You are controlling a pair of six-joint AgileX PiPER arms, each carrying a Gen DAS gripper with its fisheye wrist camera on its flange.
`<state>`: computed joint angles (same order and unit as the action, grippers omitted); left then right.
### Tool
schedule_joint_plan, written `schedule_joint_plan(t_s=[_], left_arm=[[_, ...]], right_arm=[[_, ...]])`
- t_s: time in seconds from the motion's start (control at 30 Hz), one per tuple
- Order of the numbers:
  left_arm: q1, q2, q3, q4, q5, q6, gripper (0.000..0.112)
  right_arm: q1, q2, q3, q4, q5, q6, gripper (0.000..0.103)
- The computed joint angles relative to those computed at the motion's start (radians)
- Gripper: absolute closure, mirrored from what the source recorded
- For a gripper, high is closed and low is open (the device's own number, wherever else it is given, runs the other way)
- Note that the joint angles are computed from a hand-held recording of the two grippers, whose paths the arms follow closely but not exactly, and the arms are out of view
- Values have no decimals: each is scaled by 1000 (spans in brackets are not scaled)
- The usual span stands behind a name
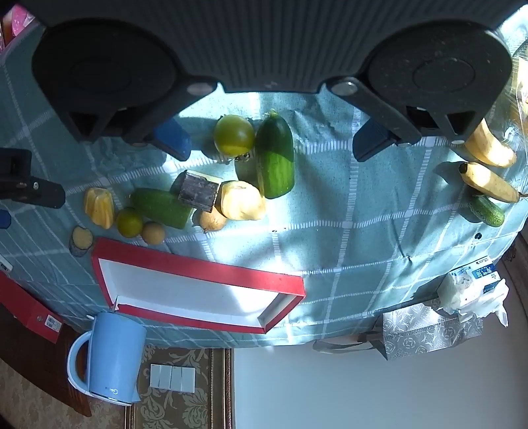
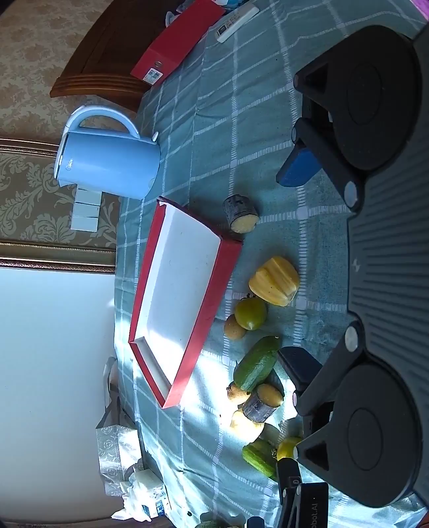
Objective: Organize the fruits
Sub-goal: 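Move the left tool toward the cut green cucumber piece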
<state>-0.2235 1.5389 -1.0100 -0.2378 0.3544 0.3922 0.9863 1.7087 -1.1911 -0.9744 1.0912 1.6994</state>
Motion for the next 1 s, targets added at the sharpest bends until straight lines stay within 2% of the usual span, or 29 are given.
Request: schedule_joint_plan(t_s=[0.2,0.3,0.5,0.73,1.0], left_arm=[[22,21,-30,-88,32,59,9],[17,52,-81,7,68,-90,10],[19,78,-126,4,75,-106,10],[10,109,-166,57,89,-171,9],[4,134,-187,90,101,-207,9]], right_arm=[[2,19,-26,10,6,-10,0],[-4,1,-1,2,-4,-8,0],[-2,0,-14,2,17,-38,0],[-20,-7,-2,0,-18,-33,0],[-34,-1,-16,21,-8,-72,0]])
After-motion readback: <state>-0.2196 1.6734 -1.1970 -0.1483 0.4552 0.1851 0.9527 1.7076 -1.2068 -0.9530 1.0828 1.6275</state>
